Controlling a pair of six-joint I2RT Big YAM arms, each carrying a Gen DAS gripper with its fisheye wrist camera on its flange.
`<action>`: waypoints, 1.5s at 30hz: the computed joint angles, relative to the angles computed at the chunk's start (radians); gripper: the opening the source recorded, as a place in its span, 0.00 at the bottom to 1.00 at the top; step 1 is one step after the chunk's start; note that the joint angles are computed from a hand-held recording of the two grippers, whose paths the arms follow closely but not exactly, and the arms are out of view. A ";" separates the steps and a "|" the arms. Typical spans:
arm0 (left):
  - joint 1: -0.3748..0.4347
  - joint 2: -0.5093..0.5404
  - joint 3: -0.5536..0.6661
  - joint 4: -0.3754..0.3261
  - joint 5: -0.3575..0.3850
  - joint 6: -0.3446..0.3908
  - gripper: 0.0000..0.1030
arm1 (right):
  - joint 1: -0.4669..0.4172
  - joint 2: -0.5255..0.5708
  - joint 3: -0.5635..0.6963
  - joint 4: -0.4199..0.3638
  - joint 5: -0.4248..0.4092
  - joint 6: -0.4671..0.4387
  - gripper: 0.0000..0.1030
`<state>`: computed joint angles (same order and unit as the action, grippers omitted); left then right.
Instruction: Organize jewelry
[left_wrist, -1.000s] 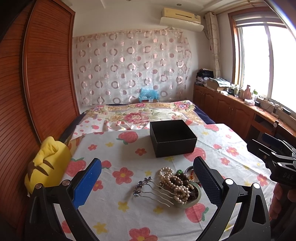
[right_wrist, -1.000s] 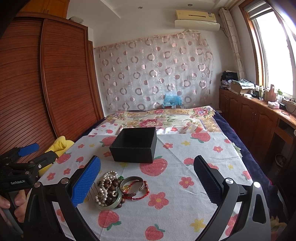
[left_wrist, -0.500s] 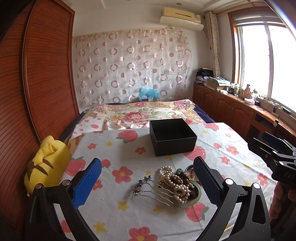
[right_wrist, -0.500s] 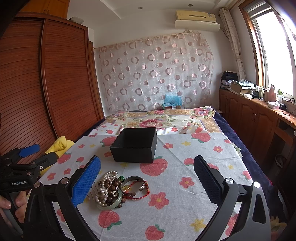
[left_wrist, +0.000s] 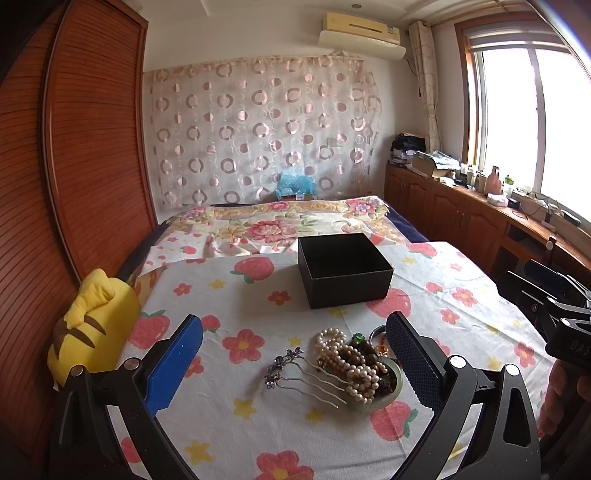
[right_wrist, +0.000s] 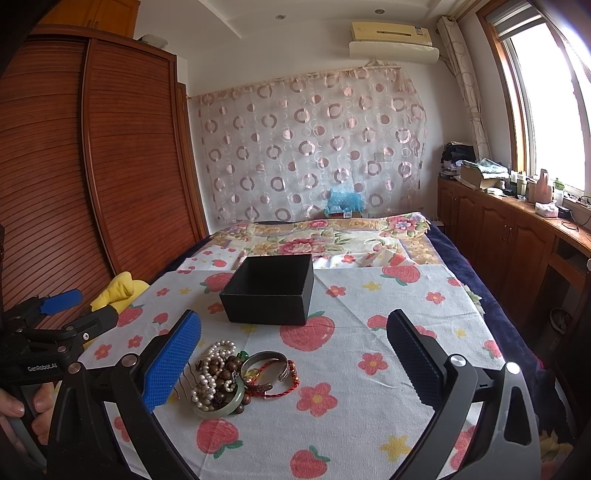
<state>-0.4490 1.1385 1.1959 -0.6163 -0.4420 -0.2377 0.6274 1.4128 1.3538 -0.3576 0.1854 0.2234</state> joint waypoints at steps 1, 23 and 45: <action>-0.001 0.000 0.001 -0.002 -0.001 -0.001 0.93 | 0.000 0.000 0.000 0.000 0.000 0.000 0.98; 0.073 0.064 -0.020 -0.043 0.109 0.000 0.93 | -0.003 0.059 -0.001 -0.018 -0.034 -0.034 0.98; 0.224 0.202 0.034 -0.120 0.383 0.109 0.59 | 0.001 0.133 0.004 -0.073 -0.087 -0.038 0.98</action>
